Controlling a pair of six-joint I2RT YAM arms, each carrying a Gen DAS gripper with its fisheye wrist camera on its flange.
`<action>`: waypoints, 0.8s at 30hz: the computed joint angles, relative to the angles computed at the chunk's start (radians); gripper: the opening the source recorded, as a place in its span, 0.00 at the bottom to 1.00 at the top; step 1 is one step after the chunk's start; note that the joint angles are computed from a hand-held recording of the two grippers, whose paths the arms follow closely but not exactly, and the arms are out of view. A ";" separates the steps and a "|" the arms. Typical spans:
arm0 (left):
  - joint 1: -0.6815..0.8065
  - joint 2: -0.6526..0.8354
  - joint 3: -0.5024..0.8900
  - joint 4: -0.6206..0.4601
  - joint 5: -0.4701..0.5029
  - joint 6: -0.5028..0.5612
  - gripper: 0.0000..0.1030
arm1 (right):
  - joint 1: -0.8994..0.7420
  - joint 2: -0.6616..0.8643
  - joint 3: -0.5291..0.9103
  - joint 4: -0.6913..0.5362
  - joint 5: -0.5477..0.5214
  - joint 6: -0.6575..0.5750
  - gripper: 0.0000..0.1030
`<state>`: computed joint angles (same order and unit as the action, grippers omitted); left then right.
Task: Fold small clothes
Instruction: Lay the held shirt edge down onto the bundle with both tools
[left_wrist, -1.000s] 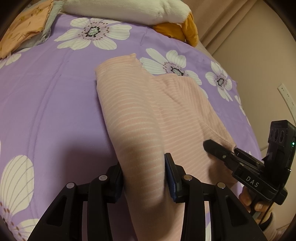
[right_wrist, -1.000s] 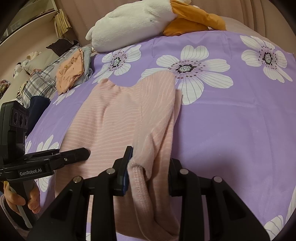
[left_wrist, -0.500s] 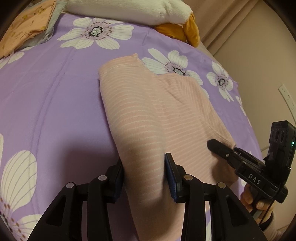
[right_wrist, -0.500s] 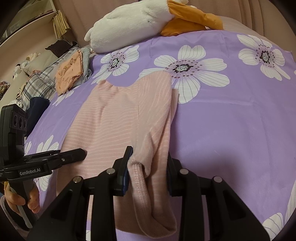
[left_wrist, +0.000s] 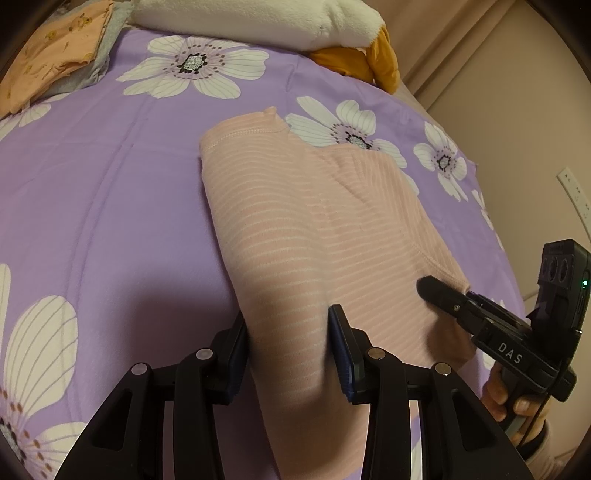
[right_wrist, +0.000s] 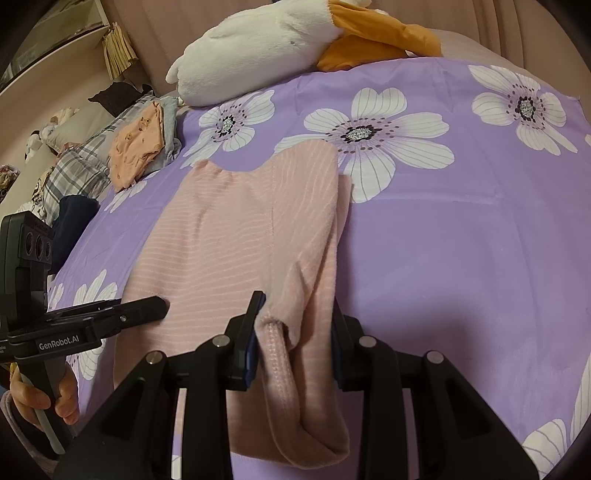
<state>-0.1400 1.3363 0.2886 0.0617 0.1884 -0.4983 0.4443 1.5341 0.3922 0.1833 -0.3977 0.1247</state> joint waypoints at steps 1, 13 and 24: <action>0.001 0.002 0.001 0.000 0.001 0.002 0.38 | 0.002 -0.004 -0.003 0.000 0.002 0.003 0.31; 0.007 -0.003 0.000 -0.008 0.001 0.013 0.38 | 0.000 -0.015 -0.008 -0.007 0.005 0.009 0.31; 0.015 -0.009 -0.004 -0.013 0.004 0.019 0.38 | -0.008 -0.014 -0.007 -0.011 0.000 0.005 0.32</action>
<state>-0.1252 1.3270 0.2842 0.0486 0.1921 -0.4796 0.4358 1.5200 0.3852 0.1724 -0.3972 0.1294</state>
